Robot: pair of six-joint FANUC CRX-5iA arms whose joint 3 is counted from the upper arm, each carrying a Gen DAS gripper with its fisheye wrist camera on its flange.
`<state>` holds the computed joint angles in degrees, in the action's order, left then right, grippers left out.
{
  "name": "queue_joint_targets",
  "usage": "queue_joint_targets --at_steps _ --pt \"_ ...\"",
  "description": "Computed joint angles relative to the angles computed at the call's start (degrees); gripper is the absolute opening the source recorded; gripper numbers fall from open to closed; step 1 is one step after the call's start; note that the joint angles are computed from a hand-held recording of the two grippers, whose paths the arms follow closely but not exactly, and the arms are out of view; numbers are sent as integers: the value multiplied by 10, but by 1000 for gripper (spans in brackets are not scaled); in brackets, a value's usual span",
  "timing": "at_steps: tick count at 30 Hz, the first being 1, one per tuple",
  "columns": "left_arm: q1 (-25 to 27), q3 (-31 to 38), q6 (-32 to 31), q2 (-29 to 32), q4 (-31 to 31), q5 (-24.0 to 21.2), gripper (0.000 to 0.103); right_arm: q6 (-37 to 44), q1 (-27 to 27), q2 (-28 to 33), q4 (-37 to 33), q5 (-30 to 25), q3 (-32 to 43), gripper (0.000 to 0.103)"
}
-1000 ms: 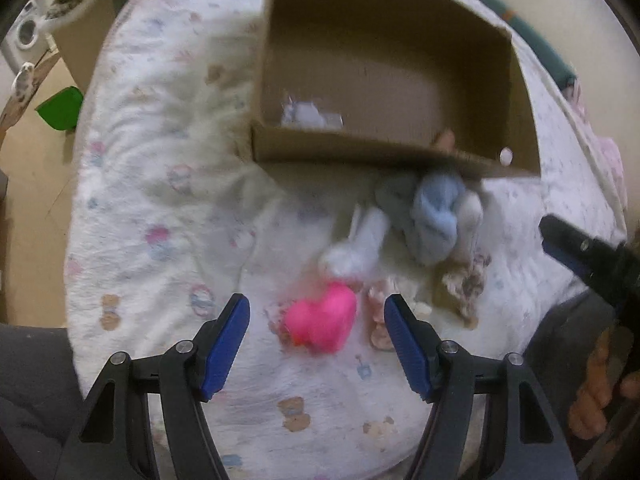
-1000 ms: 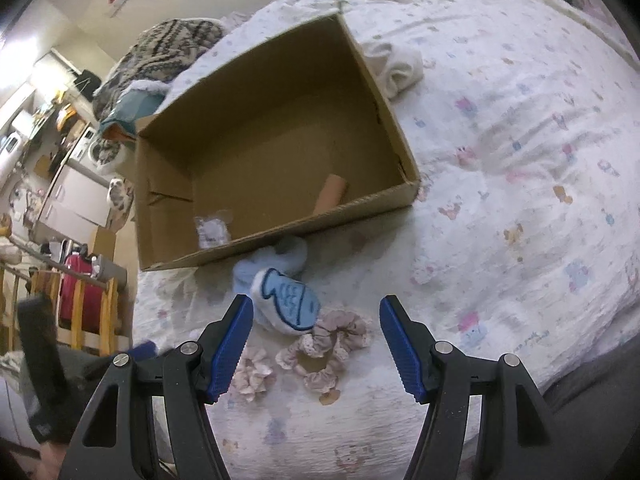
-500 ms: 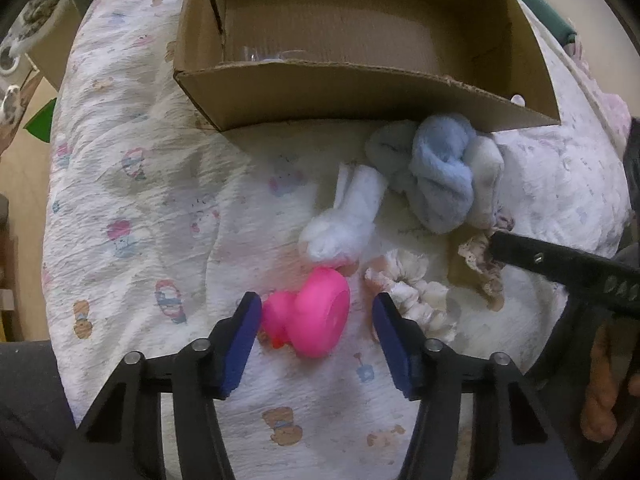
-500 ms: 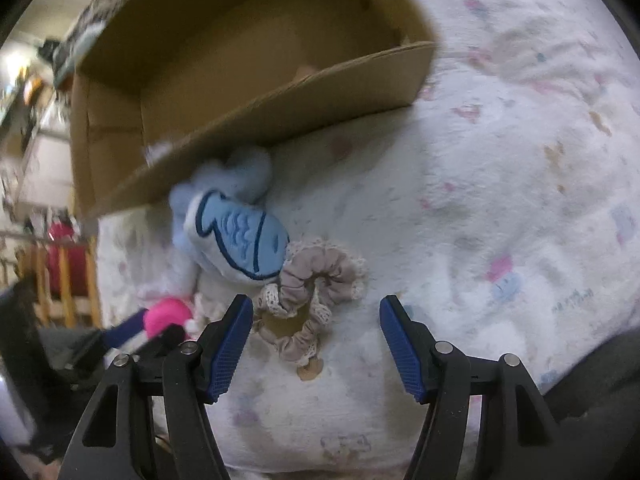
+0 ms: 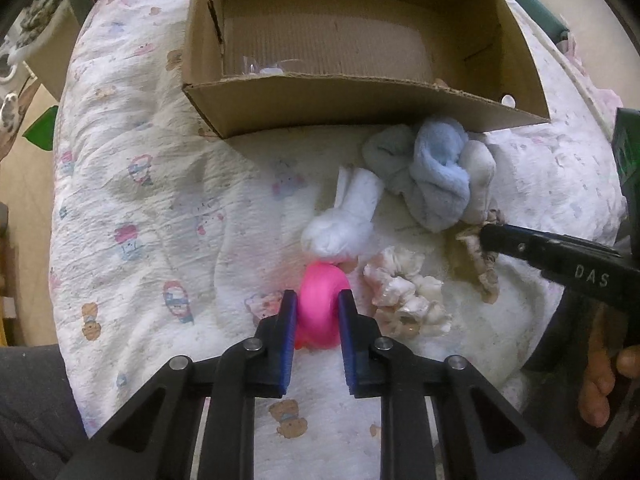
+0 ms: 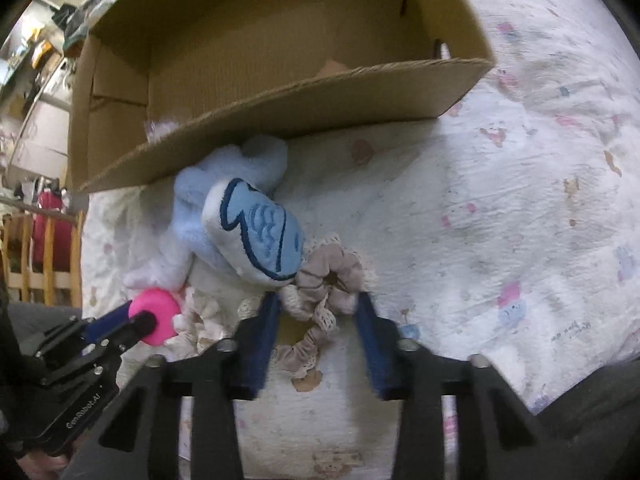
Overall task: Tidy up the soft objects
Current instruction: 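Grasp the pink rubber duck with the left tool while the right tool grasps a lace scrunchie, then lower the duck and scrunchie into the box and open both tools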
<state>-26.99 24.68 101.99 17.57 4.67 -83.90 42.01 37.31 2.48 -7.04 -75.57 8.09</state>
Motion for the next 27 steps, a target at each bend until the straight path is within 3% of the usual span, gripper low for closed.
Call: queue_joint_targets --at_steps 3,17,27 --pt "14 -19 0 -23 12 -3 18 -1 2 -16 3 16 -12 9" --pt "39 -73 33 -117 -2 45 18 -38 32 -113 64 93 -66 4" --pt "25 10 57 -102 -58 44 18 -34 34 -129 95 112 -38 4"
